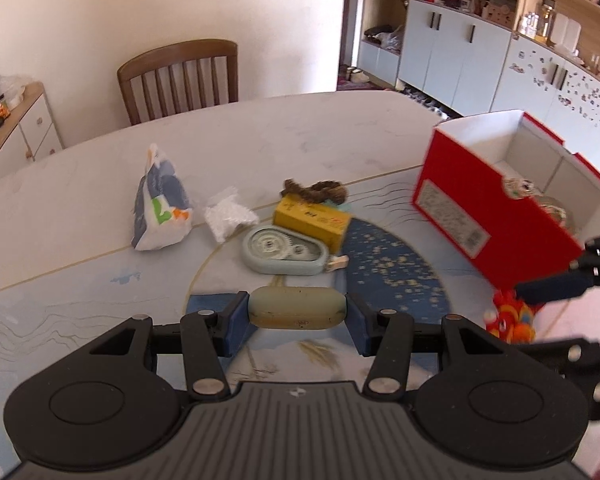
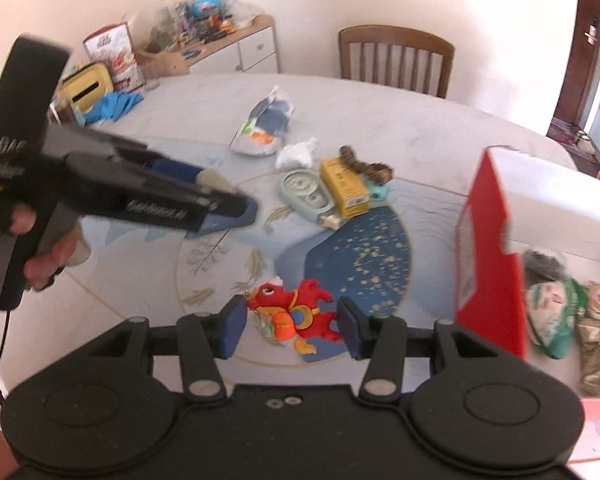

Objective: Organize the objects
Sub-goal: 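Carry the cream cylinder and red dragon keychain over the box and lower them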

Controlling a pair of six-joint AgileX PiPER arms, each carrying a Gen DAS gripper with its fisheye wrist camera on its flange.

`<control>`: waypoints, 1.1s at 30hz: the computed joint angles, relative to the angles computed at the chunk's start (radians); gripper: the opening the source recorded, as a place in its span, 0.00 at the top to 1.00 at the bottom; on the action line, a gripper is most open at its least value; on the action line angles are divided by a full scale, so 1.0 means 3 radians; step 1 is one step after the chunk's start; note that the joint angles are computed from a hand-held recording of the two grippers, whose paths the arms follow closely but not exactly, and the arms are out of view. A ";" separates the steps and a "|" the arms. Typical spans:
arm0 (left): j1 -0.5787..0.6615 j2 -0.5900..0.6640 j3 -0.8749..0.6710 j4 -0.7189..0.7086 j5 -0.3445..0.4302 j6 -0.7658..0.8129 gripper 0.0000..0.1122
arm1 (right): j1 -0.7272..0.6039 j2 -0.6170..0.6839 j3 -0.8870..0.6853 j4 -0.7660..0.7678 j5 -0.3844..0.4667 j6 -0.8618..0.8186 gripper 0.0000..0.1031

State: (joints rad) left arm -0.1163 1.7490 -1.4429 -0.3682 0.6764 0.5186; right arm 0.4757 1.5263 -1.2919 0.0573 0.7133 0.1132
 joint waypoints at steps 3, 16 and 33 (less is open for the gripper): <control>-0.0082 -0.0109 0.0001 0.0048 0.0052 -0.0104 0.55 | -0.0107 -0.0157 0.0007 0.0065 0.0057 -0.0075 0.54; -0.0618 -0.0192 -0.0415 0.0291 0.0335 -0.0656 0.55 | -0.0895 -0.0520 -0.0194 0.0560 0.0414 -0.0731 0.54; -0.1450 0.0453 -0.1432 0.0843 0.0575 -0.1376 0.55 | -0.2253 -0.0496 -0.0318 0.1172 0.0562 -0.1859 0.53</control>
